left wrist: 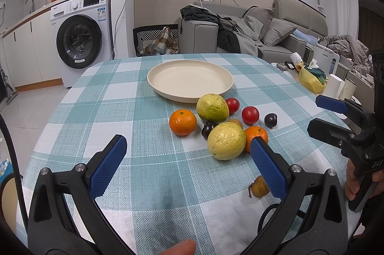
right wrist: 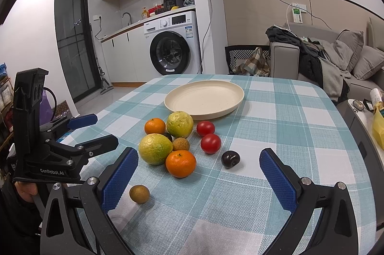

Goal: Organize fruits
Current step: 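Reach the left gripper to the small brown fruit and close on it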

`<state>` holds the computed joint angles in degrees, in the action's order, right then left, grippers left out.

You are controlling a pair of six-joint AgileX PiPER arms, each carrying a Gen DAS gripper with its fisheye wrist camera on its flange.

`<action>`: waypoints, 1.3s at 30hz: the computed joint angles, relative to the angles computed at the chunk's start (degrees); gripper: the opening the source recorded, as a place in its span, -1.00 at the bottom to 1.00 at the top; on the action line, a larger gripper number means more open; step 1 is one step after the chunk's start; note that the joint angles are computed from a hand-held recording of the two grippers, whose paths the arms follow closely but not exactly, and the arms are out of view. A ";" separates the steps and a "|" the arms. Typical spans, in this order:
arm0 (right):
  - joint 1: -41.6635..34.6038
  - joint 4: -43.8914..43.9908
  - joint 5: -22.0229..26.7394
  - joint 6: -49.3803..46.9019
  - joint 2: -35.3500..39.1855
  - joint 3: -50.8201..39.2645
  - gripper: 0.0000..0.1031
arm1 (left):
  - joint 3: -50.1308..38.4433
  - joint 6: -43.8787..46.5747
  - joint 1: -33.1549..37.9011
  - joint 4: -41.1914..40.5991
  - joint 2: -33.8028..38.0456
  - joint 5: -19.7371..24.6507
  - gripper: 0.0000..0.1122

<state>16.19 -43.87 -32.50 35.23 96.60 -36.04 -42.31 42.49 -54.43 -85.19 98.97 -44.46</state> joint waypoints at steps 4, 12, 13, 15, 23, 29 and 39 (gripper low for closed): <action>-0.24 -0.67 0.32 0.77 0.47 -0.50 1.00 | 0.34 -0.83 -0.31 0.92 0.44 -0.49 0.82; 0.08 -2.50 2.75 3.38 1.34 -2.20 1.00 | 0.17 0.57 -0.72 0.11 -0.45 -0.45 0.82; 0.12 -3.13 3.19 4.06 1.50 -2.54 1.00 | 0.34 0.60 -0.47 0.41 -0.61 0.29 0.82; 0.28 -3.93 4.11 5.03 1.70 -3.08 1.00 | -0.03 2.08 -0.48 -0.15 -0.95 1.35 0.82; 0.93 -7.35 9.99 9.93 2.50 -5.39 1.00 | -0.83 5.81 0.78 1.02 -1.18 8.48 0.82; 0.56 -14.73 12.83 16.63 2.23 -5.83 1.00 | -1.63 6.64 2.86 2.59 -0.14 14.39 0.82; 0.08 -30.52 14.96 33.17 3.07 -8.45 1.00 | -4.25 9.67 5.67 2.97 2.79 22.82 0.57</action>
<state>16.26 -74.39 -17.54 68.41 99.68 -44.48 -46.56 52.16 -48.77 -82.22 101.76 -21.64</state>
